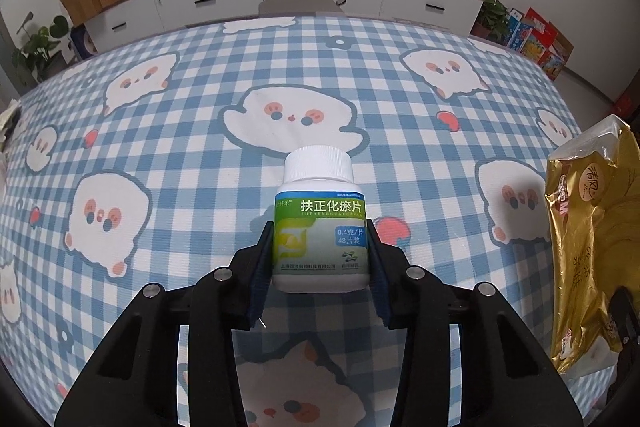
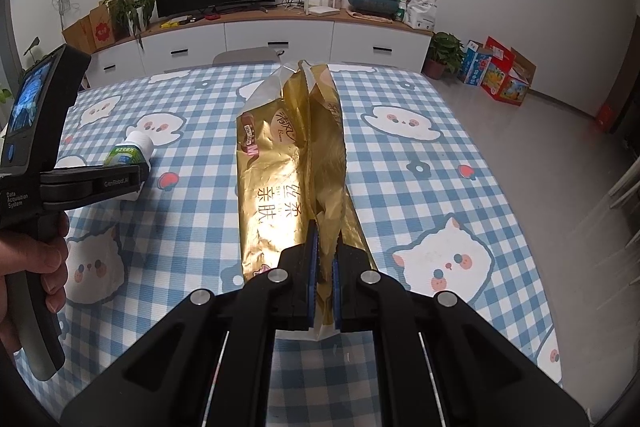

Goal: Collect trash
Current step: 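Lift and carry the gold bag and pill bottle with both grippers toward the bin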

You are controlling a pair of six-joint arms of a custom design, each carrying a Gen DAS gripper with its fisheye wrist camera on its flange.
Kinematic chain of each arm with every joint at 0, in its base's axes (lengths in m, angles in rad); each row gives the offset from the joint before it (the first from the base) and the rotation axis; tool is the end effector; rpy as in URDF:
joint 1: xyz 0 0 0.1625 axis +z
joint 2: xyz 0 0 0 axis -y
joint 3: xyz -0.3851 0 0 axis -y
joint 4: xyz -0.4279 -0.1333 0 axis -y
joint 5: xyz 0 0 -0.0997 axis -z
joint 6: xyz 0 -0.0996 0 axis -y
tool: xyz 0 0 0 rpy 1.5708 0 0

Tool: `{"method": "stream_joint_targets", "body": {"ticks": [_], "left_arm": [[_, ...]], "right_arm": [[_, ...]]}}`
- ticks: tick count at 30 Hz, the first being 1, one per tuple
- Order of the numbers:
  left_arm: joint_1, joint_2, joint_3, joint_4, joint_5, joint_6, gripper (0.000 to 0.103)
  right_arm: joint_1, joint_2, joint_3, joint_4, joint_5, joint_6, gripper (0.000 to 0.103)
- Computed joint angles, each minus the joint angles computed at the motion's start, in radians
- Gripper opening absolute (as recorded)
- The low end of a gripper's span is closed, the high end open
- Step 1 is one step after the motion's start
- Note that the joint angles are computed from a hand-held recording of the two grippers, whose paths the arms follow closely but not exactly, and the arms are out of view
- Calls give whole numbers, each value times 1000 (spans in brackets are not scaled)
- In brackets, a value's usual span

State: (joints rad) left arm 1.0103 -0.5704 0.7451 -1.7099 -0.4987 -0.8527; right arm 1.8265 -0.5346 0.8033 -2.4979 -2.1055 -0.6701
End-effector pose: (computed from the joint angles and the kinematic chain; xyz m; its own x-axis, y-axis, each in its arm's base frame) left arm -0.2614 -0.8318 0.2449 -0.6557 -0.4527 -0.6043 0.0570 0.7683 -0.6375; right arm 0.3012 -0.8259 0.2383 -0.5900 -0.4094 0.6959 -0.7228 0.6520 -0.2292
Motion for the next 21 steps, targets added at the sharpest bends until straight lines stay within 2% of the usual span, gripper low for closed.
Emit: {"method": "stream_joint_targets", "body": {"ticks": [10,15,21], "left_arm": [[-26,-96,133,-70,11,13,41],[-50,-158,207,-73,12,-30,41],[-81,-213,280,-19,14,-103,41]], "right_arm": [[21,-27,47,-18,16,10,4],[37,-60,93,-23,28,17,4],[56,-94,136,-11,33,28,4]]}}
